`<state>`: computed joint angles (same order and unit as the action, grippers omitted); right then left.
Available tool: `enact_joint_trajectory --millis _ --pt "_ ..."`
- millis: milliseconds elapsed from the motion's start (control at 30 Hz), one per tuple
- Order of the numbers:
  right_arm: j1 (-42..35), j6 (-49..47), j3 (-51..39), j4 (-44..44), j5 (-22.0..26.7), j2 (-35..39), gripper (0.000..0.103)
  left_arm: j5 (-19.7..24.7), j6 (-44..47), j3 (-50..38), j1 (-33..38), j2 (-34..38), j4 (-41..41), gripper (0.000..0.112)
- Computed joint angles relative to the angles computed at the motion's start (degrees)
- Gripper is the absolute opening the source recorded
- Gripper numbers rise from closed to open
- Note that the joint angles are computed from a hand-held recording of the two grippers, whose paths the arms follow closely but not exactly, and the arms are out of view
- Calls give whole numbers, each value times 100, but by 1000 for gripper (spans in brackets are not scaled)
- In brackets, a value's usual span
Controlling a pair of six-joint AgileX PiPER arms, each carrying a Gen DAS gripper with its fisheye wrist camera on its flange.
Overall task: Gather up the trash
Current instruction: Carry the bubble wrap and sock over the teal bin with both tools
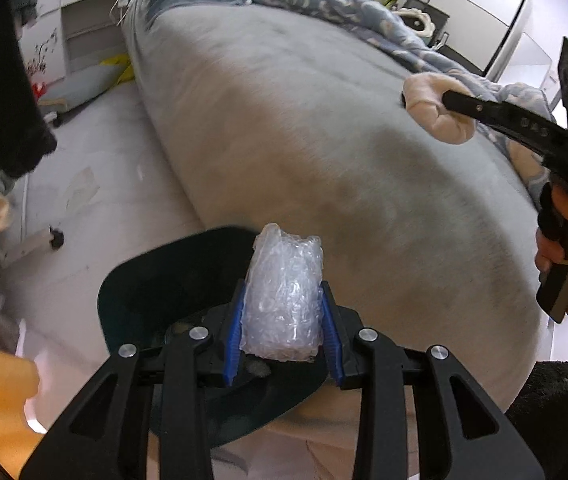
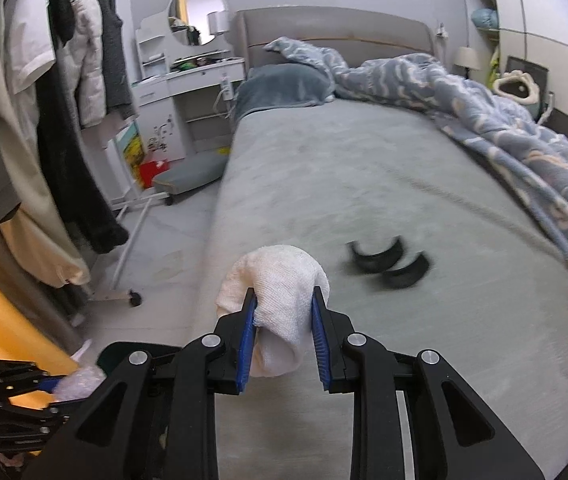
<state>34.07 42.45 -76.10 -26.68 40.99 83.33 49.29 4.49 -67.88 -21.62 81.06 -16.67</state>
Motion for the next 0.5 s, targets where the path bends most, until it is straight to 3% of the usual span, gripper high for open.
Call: enact_joint_trajectory --millis 500 --pt "948 -98 -893 427 42 996 26 402 308 743 822 143 176 37"
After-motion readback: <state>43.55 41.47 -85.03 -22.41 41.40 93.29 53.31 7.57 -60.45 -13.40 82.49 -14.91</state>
